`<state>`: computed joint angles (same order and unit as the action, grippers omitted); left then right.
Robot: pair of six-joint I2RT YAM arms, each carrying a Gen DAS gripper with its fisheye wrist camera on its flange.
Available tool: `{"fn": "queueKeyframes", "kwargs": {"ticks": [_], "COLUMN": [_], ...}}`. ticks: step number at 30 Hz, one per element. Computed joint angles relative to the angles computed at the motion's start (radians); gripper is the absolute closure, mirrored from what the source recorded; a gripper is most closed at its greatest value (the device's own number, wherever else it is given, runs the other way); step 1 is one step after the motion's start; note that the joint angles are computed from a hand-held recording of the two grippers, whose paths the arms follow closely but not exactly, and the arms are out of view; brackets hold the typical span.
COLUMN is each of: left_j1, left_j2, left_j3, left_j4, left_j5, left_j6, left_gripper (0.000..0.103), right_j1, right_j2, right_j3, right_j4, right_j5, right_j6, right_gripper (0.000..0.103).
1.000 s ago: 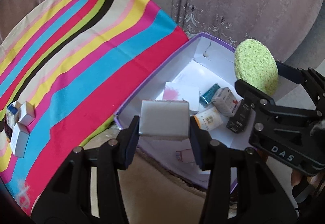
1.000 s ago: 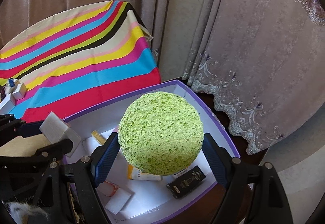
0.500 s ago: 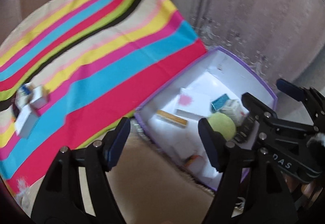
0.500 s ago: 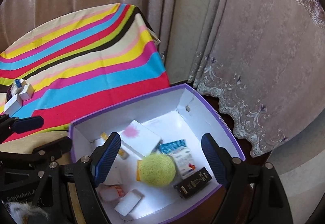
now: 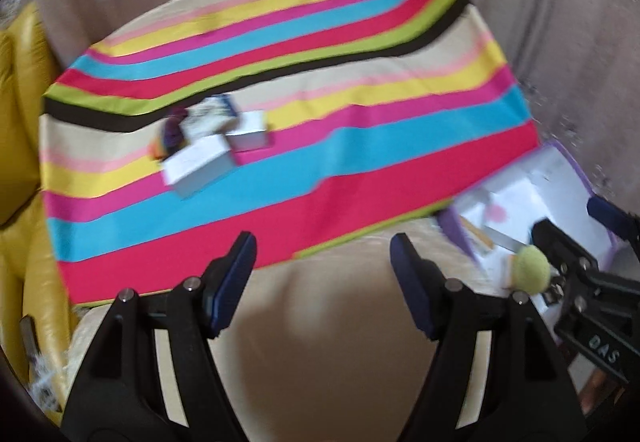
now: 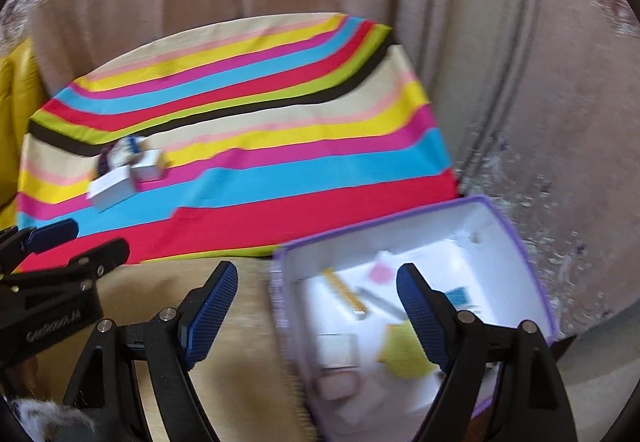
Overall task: Organize objects
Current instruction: 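Move both tools back over the table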
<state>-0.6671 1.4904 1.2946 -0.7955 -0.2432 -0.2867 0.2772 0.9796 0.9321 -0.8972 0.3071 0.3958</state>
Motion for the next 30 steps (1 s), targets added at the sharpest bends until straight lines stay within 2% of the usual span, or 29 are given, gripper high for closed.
{"fn": "queueKeyframes", "kwargs": {"ticks": [5,14,21,26,30], "left_j1": [0.106,0.254,0.425,0.562,0.598], "left_j2": [-0.066,-0.086,-0.048,0.055,0.136], "left_j3": [-0.064,-0.091,-0.084,-0.027,0.034], "left_j4": [0.028,0.048,0.086,0.087,0.082], "left_j5": [-0.002,0.012,0.145,0.284,0.338], "left_j6": [0.037,0.134,0.215,0.240,0.243], "left_gripper": [0.031,0.031,0.031,0.031,0.031], "right_j1": [0.143,0.238,0.258,0.264,0.257], "right_j2": [0.094,0.272,0.366,0.437,0.492], "right_j3": [0.053,0.147,0.201,0.249,0.290], "right_j4": [0.038,0.108,0.137,0.174,0.202], "right_j5": [0.023,0.018,-0.009,-0.031,-0.074], "right_j6": [0.054,0.048,0.012,-0.063,-0.106], "right_gripper": [0.020,0.020,0.020,0.020,0.020]}}
